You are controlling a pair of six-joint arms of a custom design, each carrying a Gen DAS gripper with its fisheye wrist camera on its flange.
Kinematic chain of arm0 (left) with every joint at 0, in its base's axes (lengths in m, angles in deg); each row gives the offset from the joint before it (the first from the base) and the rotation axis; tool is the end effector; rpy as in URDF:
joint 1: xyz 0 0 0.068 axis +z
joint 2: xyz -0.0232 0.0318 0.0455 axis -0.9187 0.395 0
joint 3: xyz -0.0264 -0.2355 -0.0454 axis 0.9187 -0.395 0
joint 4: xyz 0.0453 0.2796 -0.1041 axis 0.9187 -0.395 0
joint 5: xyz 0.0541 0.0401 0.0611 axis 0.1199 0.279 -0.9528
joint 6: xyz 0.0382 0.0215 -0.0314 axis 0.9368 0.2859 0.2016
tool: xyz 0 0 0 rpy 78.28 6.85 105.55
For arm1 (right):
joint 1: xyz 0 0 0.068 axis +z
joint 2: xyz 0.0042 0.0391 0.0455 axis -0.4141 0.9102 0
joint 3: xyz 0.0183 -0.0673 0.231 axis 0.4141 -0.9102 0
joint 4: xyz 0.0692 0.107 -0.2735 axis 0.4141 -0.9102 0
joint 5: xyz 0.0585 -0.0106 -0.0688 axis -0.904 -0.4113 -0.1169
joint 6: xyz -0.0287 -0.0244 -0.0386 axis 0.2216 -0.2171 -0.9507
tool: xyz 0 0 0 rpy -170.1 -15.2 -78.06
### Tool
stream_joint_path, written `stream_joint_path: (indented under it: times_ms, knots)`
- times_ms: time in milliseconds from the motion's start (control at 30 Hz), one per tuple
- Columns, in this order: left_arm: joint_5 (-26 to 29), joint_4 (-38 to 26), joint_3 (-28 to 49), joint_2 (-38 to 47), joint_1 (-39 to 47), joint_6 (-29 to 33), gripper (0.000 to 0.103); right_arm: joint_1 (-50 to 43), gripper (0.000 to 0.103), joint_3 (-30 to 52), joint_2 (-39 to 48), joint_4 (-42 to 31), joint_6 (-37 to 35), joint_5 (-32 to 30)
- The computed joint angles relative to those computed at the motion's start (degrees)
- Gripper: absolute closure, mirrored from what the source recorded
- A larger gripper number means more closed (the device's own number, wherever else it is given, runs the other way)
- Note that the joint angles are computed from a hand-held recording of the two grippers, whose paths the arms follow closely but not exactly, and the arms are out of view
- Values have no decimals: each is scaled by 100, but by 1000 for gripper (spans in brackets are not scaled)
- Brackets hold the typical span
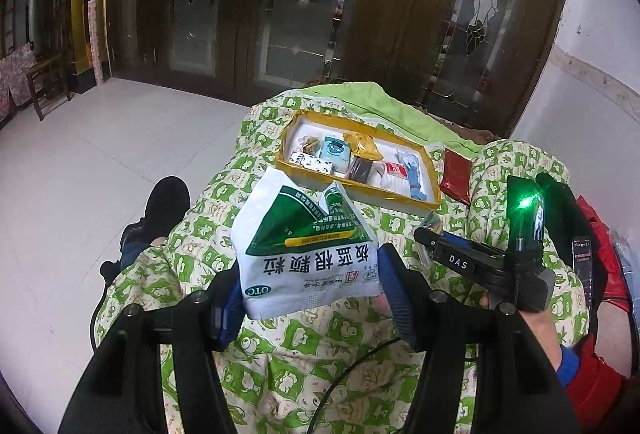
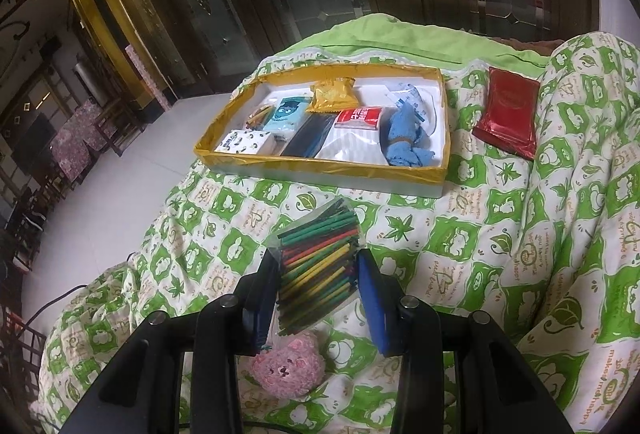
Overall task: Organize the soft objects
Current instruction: 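Lift both held items and carry them over the tray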
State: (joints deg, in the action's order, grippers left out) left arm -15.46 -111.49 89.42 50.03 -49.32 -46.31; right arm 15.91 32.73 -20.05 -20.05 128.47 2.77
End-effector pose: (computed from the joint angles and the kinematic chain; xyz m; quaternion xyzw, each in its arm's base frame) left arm 0.1761 0.0350 0.2676 0.1333 0.9075 -0.1511 0.3686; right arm 0.2222 0.1730 0.1636 0.1244 0.9211 0.1189 0.3493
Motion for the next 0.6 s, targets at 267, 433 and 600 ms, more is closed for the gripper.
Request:
stream_joint_path:
  times_ms: [267, 433, 600]
  knots:
    - [-125, 160, -102, 115, -166, -84, 43, 17, 61, -37, -77, 46, 11, -12]
    - [-144, 213, -119, 150, -182, -94, 43, 17, 61, -68, -147, 72, 17, 10]
    - [-156, 268, -143, 190, -193, -115, 43, 13, 61, -111, -219, 109, 18, -5]
